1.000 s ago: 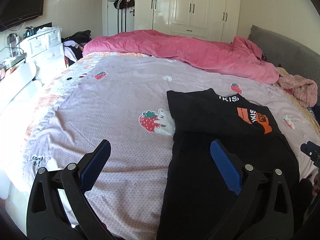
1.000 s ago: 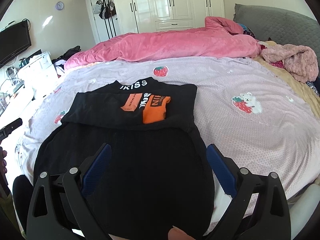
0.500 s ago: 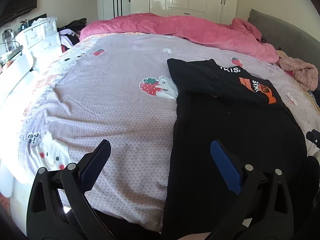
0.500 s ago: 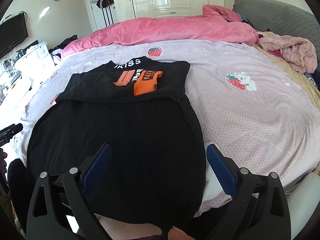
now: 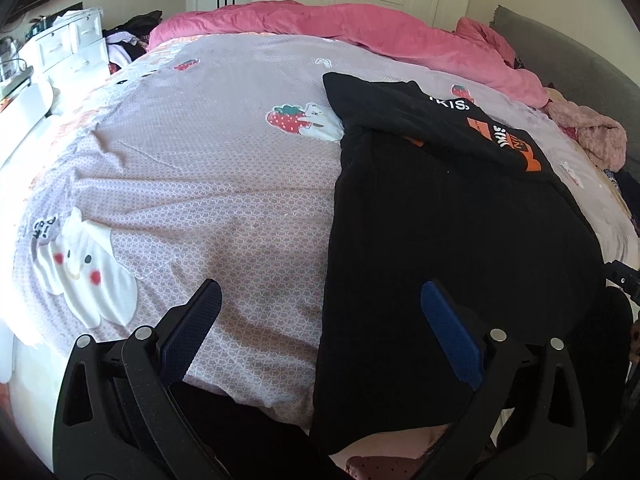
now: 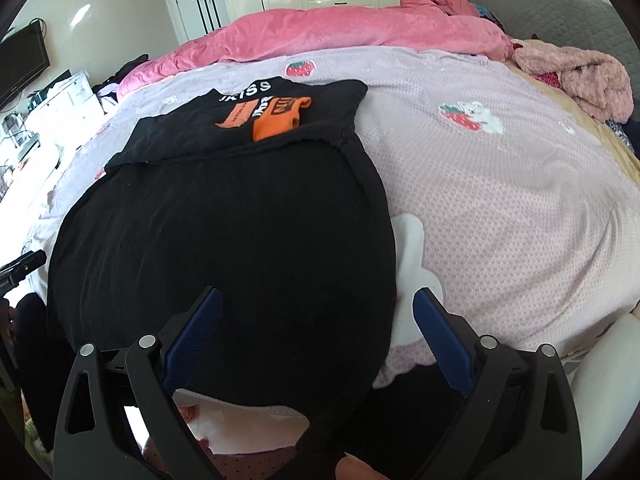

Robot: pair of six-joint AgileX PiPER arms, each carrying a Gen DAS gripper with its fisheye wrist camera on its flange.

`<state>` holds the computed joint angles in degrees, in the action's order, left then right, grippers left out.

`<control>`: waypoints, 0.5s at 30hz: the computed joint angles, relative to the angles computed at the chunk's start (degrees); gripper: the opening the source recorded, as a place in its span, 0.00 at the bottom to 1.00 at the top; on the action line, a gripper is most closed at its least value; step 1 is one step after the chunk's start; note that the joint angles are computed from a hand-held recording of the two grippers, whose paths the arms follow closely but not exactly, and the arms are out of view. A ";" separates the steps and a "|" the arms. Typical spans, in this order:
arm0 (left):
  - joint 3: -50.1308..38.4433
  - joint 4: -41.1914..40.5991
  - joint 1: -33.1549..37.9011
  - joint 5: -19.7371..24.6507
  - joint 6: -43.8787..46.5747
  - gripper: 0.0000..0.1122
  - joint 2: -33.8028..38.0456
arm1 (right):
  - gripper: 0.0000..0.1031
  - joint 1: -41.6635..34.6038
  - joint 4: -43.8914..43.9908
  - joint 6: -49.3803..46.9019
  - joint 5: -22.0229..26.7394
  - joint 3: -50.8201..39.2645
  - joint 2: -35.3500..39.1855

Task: Fold small clothes
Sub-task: 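Lower both tools onto the black shirt hem and close them on it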

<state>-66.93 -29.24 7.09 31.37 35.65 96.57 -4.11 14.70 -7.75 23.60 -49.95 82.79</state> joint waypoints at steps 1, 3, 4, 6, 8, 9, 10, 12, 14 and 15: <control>0.46 -0.43 0.06 -0.18 0.41 0.83 -0.10 | 0.92 -0.52 1.29 -1.25 0.27 0.56 -0.22; 1.29 -1.93 0.26 -0.29 1.49 0.82 -0.44 | 0.92 -1.22 2.80 -2.85 0.51 1.46 -0.59; 1.63 -2.80 0.40 -0.07 2.23 0.82 -0.48 | 0.92 -1.65 3.81 -3.93 0.66 1.92 -0.78; 1.91 -2.64 0.12 0.12 2.38 0.77 -0.41 | 0.92 -2.48 5.84 -5.74 0.94 2.77 -0.82; 2.05 -2.85 0.03 0.59 2.72 0.72 -0.22 | 0.92 -3.32 8.20 -7.78 1.48 3.31 -0.54; 2.15 -3.27 0.10 0.86 3.06 0.68 -0.11 | 0.92 -3.71 9.54 -9.11 1.70 3.56 -0.43; 2.17 -4.04 0.36 1.48 3.85 0.66 0.02 | 0.92 -3.96 10.63 -10.28 1.91 3.85 -0.35; 2.14 -5.61 1.07 2.68 5.42 0.54 0.17 | 0.89 -3.91 11.26 -11.16 2.02 4.10 -0.17; 2.09 -7.30 1.85 4.19 6.85 0.49 0.47 | 0.80 -3.43 9.09 -9.17 1.82 4.05 0.16; 2.30 -7.77 2.14 4.67 7.35 0.44 0.53 | 0.75 -2.83 6.77 -7.04 1.35 4.05 0.25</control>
